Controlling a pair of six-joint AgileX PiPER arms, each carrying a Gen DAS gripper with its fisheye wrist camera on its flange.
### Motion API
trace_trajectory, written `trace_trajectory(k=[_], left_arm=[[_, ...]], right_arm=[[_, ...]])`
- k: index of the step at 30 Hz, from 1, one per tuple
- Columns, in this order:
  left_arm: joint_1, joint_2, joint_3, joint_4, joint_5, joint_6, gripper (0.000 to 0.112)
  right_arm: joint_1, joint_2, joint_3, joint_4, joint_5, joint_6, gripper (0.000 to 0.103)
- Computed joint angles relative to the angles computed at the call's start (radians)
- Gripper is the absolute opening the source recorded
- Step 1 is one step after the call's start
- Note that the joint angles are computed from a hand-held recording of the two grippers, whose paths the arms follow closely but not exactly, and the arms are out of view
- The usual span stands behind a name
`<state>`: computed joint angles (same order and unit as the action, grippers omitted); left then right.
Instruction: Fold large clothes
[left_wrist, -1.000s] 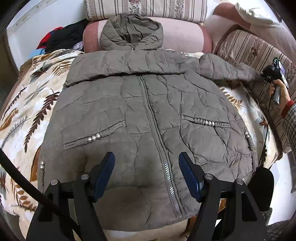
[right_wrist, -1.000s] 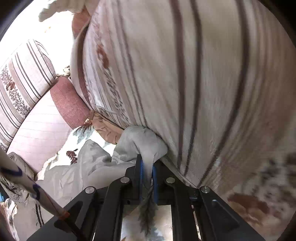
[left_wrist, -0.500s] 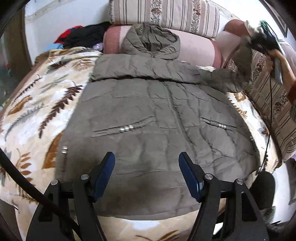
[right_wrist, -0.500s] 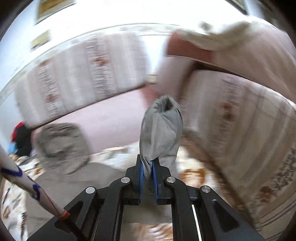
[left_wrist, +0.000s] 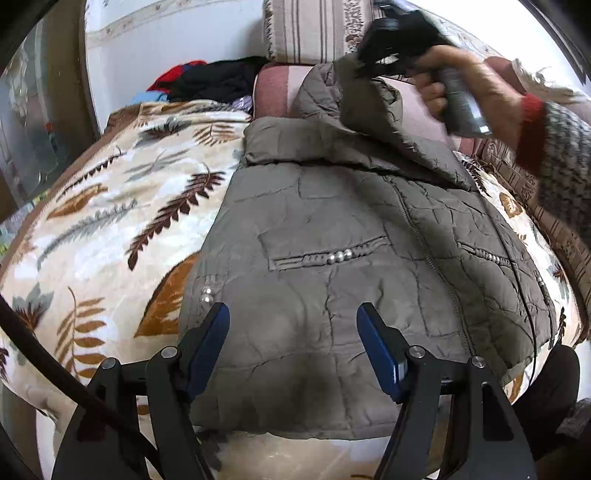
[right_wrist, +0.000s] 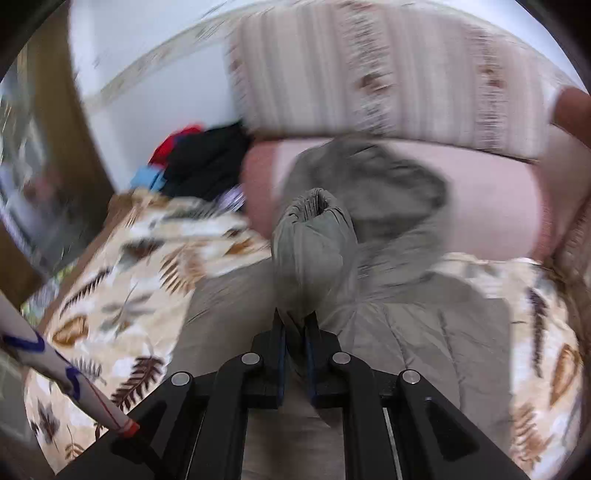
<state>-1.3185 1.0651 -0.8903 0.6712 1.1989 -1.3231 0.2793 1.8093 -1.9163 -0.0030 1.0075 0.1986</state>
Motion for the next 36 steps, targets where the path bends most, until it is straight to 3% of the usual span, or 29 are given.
trace_trajectory(k=[8,12,15,19,22,25,30,34,36], left_arm=[[0.108,-0.058,0.085,-0.054,-0.108,0.042,0.07],[0.154,-0.064,0.105,-0.084,-0.151,0.066,0.07],[0.161,-0.066,0.11,-0.087,-0.156,0.065,0.07],[0.142,-0.06,0.098,-0.072,-0.133,0.05,0.07],[0.108,-0.062,0.087,-0.046,-0.106,0.022,0.07],[0.102,-0.06,0.081,-0.039,-0.102,0.016,0.07],[0.11,-0.05,0.085,-0.051,-0.121,0.03,0.07],[0.137,-0.05,0.089,-0.062,-0.131,0.046,0.07],[0.158,-0.048,0.088,-0.073,-0.136,0.058,0.07]], right_arm=[[0.137,0.242,-0.15,-0.08,0.053,0.039,0.009],[0.144,0.275,-0.131,-0.067,0.06,0.008,0.01],[0.152,0.263,-0.085,-0.09,0.036,-0.001,0.014],[0.144,0.191,-0.023,-0.001,0.011,-0.064,0.044],[0.144,0.108,0.039,0.026,-0.042,-0.09,0.047],[0.148,0.059,0.056,-0.089,-0.082,-0.008,0.047],[0.128,0.217,-0.147,-0.244,0.055,0.116,0.047],[0.111,0.378,-0.309,-0.094,0.187,0.032,0.041],[0.151,0.379,-0.278,-0.118,0.165,0.003,0.039]])
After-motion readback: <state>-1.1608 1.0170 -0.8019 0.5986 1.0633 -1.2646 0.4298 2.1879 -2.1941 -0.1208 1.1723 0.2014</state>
